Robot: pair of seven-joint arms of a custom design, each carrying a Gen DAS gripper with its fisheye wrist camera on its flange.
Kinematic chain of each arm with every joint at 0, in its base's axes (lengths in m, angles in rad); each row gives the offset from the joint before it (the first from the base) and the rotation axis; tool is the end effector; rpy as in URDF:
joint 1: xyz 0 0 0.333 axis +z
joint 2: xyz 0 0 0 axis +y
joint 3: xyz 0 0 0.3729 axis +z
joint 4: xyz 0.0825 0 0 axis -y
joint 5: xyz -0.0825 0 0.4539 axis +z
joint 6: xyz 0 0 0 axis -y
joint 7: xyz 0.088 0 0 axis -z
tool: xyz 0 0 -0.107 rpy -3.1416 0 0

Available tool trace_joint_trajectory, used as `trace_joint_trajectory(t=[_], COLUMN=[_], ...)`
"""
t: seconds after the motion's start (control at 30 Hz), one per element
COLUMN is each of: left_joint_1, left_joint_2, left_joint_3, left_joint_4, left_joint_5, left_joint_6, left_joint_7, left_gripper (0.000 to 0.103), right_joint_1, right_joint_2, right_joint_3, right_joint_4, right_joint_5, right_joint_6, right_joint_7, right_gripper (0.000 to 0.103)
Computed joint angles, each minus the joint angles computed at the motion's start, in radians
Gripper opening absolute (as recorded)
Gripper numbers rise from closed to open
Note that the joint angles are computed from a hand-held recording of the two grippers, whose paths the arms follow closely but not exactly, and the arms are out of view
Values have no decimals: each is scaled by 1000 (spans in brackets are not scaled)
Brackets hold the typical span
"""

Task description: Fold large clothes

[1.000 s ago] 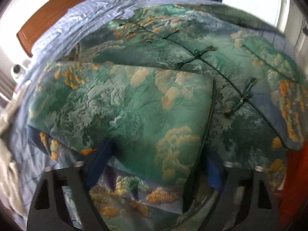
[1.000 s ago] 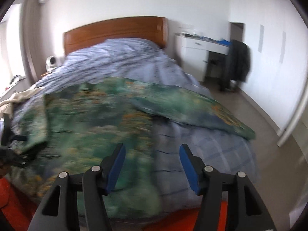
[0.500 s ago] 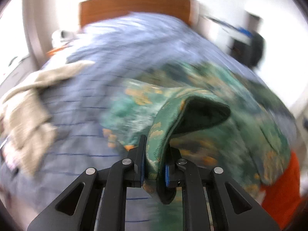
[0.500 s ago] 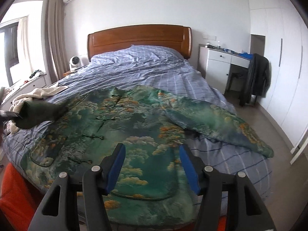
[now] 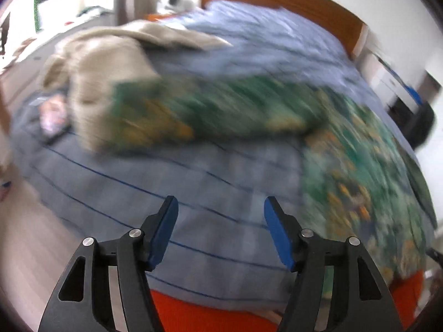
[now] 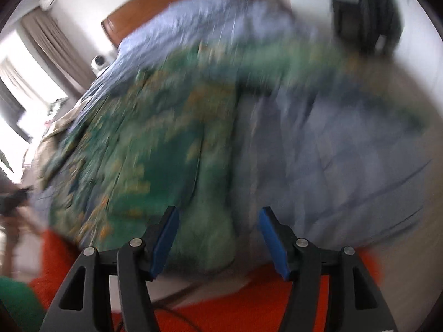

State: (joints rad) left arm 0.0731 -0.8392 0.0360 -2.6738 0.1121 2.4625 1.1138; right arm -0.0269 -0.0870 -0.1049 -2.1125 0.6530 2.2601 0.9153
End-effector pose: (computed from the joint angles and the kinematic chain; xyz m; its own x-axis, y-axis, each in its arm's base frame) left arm 0.3691 0.0422 0.5697 0.4186 -0.8891 0.1850 -0.6982 -0.4453 -0.5605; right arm 0.6034 -0.0651 0.5076 0.2302 -0.8998 -0.3707 -0.9035 -0.0561 -0.4250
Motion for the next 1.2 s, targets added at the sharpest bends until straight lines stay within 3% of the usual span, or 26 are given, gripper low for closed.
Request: trace_joint_trajectory(t=[0.1, 0.13, 0.17, 0.3, 0.37, 0.43, 0.53, 0.63, 0.73, 0.83, 0.93, 1.03, 1.1, 1.2], left_joint_1=[-77, -91, -110, -144, -135, -132, -130, -133, -113, -106, -109, -115, -105, -113], left_joint_2=[63, 80, 106, 108, 107, 126, 141, 128, 123, 123, 122, 116, 112, 123], left_joint_3=[-4, -13, -16, -22, -46, -57, -76, -101, -153, -191, -207, -217, -233, -243], left_joint_4=[5, 19, 34, 49, 50, 59, 78, 87, 100, 114, 125, 130, 124, 129], left_joint_5=[-49, -60, -74, -99, -81, -66, -48, -21, 39, 94, 133, 161, 184, 192], left_joint_6=[27, 16, 16, 39, 51, 58, 36, 42, 75, 127, 183, 223, 257, 259], left_joint_7=[22, 21, 25, 53, 46, 39, 21, 4, -50, -109, -158, -196, -230, -279], left_gripper=[68, 68, 68, 71, 77, 77, 77, 84, 92, 96, 97, 99, 99, 101], right_joint_1=[-4, -3, 8, 33, 24, 11, 17, 31, 40, 49, 101, 158, 200, 206], right_joint_2=[65, 68, 54, -63, -76, -51, -37, -92, -136, -173, -190, -203, -214, -216], right_joint_3=[-11, -2, 15, 25, 26, 42, 34, 41, 64, 80, 54, 40, 30, 47], right_joint_4=[30, 28, 20, -9, -15, -41, -72, -117, -142, -151, -142, -136, -141, -144], right_joint_5=[100, 101, 78, 103, 15, -150, -171, -194, -279, -342, -279, -195, -133, -138], right_joint_6=[-146, -152, -125, -62, -27, 24, 39, 126, 251, 364, 431, 490, 538, 562], right_joint_7=[-51, -48, -51, -89, -3, 112, 176, 192, 218, 251, 196, 129, 71, 64], right_gripper=[59, 30, 14, 13, 13, 14, 31, 51, 54, 65, 68, 82, 84, 86])
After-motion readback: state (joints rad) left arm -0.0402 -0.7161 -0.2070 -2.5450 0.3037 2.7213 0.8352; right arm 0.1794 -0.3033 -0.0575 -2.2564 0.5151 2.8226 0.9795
